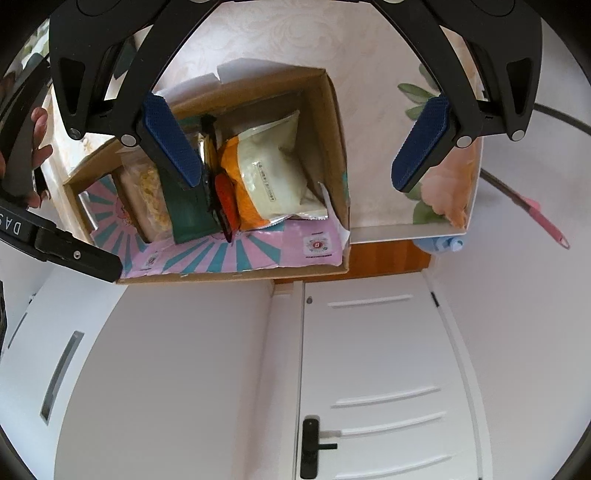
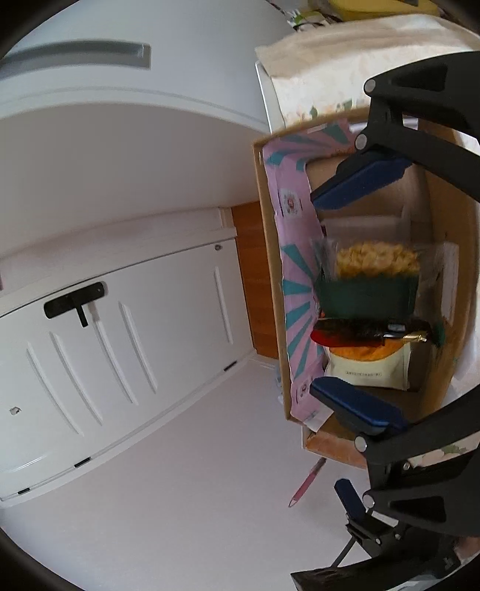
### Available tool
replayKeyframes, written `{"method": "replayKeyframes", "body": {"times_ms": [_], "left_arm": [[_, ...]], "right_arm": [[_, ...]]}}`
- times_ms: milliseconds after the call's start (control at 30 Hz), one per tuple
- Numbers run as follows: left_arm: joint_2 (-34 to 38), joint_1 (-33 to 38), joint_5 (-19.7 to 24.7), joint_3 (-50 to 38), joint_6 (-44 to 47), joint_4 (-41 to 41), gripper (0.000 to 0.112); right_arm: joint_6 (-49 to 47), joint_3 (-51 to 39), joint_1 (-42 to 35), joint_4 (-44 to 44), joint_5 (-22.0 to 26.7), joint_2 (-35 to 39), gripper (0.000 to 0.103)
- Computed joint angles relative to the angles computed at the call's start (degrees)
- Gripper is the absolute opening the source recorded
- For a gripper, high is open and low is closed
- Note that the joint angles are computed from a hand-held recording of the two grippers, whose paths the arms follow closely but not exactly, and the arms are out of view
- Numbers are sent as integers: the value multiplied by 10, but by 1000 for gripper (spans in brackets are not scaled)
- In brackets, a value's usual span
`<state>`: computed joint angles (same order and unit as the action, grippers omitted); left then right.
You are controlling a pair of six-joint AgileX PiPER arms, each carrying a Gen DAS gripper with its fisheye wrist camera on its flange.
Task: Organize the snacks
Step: 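Withdraw both tools from the box toward the last snacks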
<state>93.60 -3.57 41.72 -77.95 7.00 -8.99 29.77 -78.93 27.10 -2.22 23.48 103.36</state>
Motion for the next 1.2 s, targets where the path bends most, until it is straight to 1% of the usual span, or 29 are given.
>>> {"method": "replayKeyframes", "body": {"times_ms": [67, 200, 300, 367, 433, 467, 600, 667, 733, 767, 833, 867, 900, 1000, 1067, 1133, 1200], "left_arm": [[-9, 1, 2, 4, 1, -3, 102], [-25, -1, 12, 5, 4, -15, 102], [-40, 1, 14, 10, 11, -30, 102], [-53, -5, 11, 17, -2, -23, 102], [-68, -18, 8, 24, -33, 3, 102], [-75, -25, 7, 28, -49, 17, 102], [-114, -73, 3, 55, -157, 103, 102], [-136, -115, 10, 71, -247, 172, 102], [-156, -163, 26, 88, -343, 239, 102], [-165, -186, 35, 95, -384, 264, 102], [-183, -235, 53, 111, -470, 313, 102], [-198, -265, 55, 126, -517, 338, 102], [-207, -288, 59, 135, -550, 355, 102], [-208, -392, 119, 146, -684, 436, 102], [-204, -453, 155, 155, -757, 473, 102], [-199, -507, 178, 169, -826, 496, 102], [-190, -545, 193, 180, -878, 506, 102]], "right_arm": [[10, 10, 0, -8, 1, -12, 90], [74, 41, 9, -72, 4, -53, 90], [97, 60, 12, -104, 14, -82, 90], [111, 79, 13, -121, 17, -104, 90], [111, 97, 8, -122, 14, -123, 96], [112, 106, 5, -124, 14, -133, 102], [86, 159, -16, -125, -7, -186, 102], [11, 186, -37, -71, -21, -215, 102], [-93, 208, -63, 11, -18, -242, 102], [-149, 215, -78, 53, -13, -252, 102], [-233, 232, -105, 108, 4, -276, 102], [-255, 236, -114, 118, 13, -283, 102], [-300, 242, -133, 141, 36, -295, 102], [-418, 278, -172, 205, 53, -327, 102], [-491, 322, -200, 246, 46, -360, 102], [-557, 352, -226, 292, 49, -384, 102], [-648, 377, -257, 353, 67, -397, 102]]}}
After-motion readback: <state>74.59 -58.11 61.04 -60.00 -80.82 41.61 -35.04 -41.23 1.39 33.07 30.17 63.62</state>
